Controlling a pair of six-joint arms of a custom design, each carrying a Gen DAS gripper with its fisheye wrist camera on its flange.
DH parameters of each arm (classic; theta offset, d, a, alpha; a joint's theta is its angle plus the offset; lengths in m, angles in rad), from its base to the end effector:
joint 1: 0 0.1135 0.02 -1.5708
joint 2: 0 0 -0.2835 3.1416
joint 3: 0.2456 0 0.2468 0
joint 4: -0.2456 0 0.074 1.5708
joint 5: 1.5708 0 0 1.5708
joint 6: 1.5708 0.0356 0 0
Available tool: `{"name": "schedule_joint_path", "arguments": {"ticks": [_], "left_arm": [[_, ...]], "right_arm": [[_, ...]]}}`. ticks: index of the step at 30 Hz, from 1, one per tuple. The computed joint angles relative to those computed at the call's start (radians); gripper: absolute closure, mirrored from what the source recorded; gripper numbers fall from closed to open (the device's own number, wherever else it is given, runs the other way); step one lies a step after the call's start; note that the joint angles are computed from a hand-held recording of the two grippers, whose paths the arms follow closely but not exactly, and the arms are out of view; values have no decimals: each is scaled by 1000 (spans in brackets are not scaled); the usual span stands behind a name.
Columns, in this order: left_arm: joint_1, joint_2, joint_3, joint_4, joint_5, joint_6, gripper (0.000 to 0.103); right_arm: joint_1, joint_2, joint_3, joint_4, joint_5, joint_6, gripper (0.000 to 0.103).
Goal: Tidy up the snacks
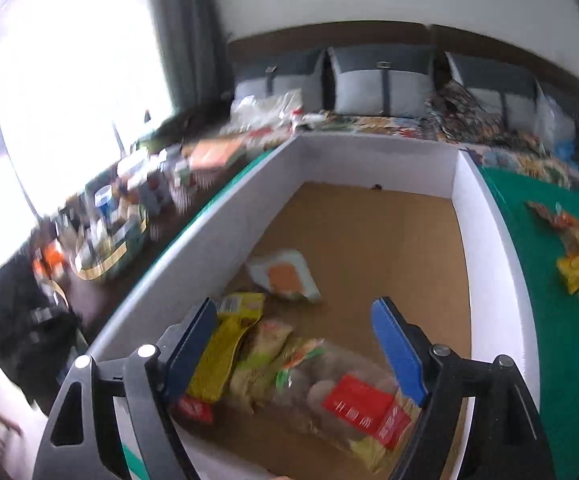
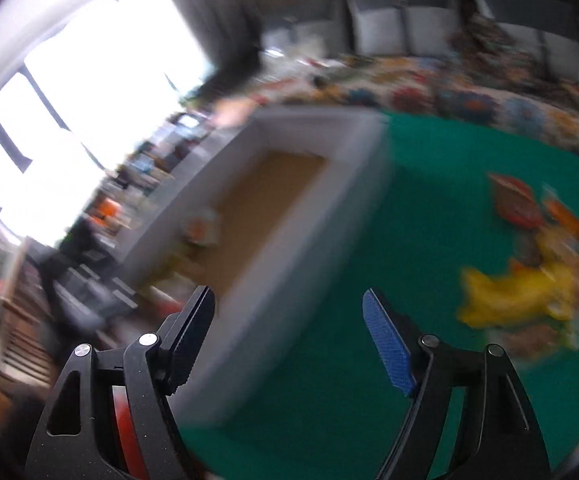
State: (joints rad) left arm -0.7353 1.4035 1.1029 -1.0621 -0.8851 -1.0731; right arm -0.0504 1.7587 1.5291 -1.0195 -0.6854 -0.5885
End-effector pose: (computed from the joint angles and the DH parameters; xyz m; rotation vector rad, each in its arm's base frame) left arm 0.1959 -0.1400 0.2850 -0.4948 2.2299 0.4812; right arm 0.3525 0.0048 0.2996 -0.8152 2.4045 0.7294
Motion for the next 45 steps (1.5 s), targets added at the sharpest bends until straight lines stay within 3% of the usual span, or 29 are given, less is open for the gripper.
{"name": "schedule_joint_path", "arguments": {"ticks": [4,11,16,19,23,25,28,30,33,36,41,45], "left_arm": [[-16,93,79,-73,15,8,23],[-186,225,170,-268,17,-113,23],[-154,156,141,-218,98,-143,23],[-214,124,175,-266,29,-323,23],[-344,213,362,-365,-103,-479,7],[-382,276,467,-357,-130,-443,4],[-413,373,603,-193,-105,-266,3],[-412,432,655,-68,-53,-167,0],[-375,574,745,91,106,-45,0],[-323,783,911,88,240,50,0],[-256,1066,1226,-52,329,81,1],[-209,1100,1190,1,343,80,0]], "right_arm": [[-241,85,-122,172,140,-166,23],[-565,273,-19,361,220,-240,23],[-610,327,-21,521,269,-220,23],[-631,331,-71,608,277,-218,23],[-649,323,-113,660,238,-169,21],[-652,343,-76,630,235,-151,18],[-654,406,23,541,214,-118,13],[-655,407,20,543,214,-115,12],[-656,399,4,553,217,-118,11],[-656,394,-5,556,216,-119,10],[-656,395,-3,556,216,-118,10],[-656,395,-2,553,215,-120,10]]}}
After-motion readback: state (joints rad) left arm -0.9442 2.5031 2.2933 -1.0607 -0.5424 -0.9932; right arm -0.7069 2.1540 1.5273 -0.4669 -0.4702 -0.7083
